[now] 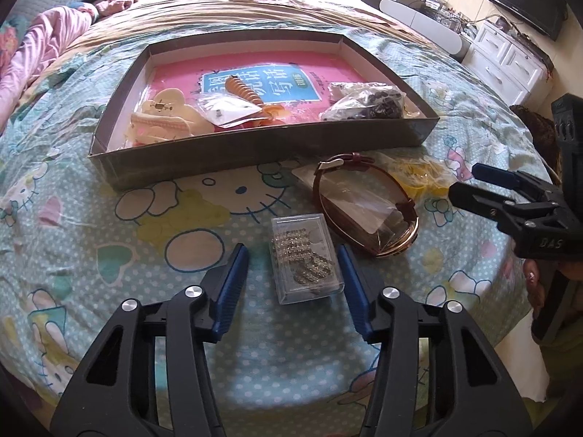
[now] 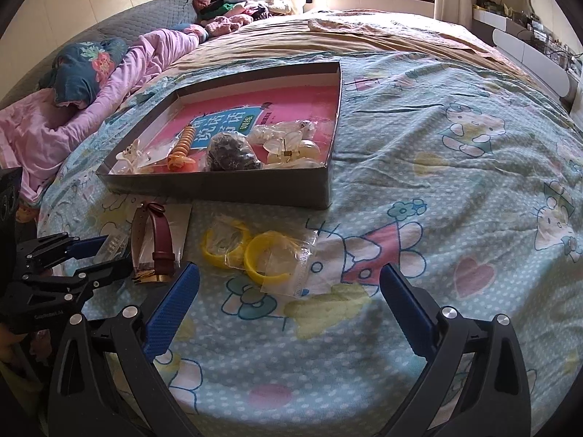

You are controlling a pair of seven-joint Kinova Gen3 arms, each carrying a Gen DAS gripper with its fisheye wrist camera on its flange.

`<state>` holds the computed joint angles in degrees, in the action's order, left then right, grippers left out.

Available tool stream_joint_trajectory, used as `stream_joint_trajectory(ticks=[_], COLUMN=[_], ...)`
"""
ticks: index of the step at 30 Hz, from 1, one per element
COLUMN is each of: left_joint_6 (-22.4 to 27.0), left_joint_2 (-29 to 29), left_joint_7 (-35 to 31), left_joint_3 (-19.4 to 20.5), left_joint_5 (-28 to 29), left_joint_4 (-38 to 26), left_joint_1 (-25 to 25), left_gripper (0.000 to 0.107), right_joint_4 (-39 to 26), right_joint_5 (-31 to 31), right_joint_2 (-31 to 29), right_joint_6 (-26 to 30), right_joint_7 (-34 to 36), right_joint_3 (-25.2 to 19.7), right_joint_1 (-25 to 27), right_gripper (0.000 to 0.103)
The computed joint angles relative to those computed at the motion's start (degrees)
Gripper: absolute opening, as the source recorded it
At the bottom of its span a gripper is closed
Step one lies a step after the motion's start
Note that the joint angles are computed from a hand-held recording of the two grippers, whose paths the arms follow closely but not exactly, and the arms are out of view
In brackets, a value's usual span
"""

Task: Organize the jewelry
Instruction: 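Move the left tool to the clear rhinestone box while the right approaches the yellow hair tie bag, then grasp the clear rhinestone box with the left tool while the right grasps the yellow hair tie bag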

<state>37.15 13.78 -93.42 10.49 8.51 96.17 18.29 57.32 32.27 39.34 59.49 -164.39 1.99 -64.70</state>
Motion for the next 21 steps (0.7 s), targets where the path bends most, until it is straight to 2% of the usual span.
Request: stream_joint_trajectory(ticks=[3,12,16,17,19,21], left_joint_6=[-0.42,-1.22,-2.03,-2.11,-2.08,-2.10], left_joint_2=[-0.38,-1.41,-2.18,-2.30,-2.39,-2.55], left_joint_7=[-1.35,-2.89,-3.04,-3.24,-3.55,-4.05], left_joint_3=[0.39,0.18,-0.03,-0.02,-0.07,-0.02], left_joint_5=[1.43,3.48,4.15,4.50,4.96,5.54], left_joint_4=[0.38,0.87,1.44,1.53,1.46,1.50], left_joint_1=[-0.99,-1.97,-2.53,-2.80,-3.23,-3.65], left_gripper=[0.025,0.025,0.025,0.025,0.025,0.025], right_joint_4=[-1.77,-7.79,-12.96,-14.53,-16.29,-17.86], right_joint_5=[-0.95,-2.93,-3.94,-4.06,-4.38,-4.36], right_joint_2=[1.32,5.15,8.03,8.88,9.86,10.76], right_joint_6=[0.47,1.91,4.83,5.96,6.90,7.97], right_joint_7=[1.58,7.23,11.42,12.45,13.92,14.68], right_joint_3=[-0.48,0.07,0.55,0.86,1.32,2.11], right_joint_1=[0.89,1.80,1.62,1.37,1.09,0.60], right_gripper=[0.098,0.098,0.098,0.097,0.089,0.087])
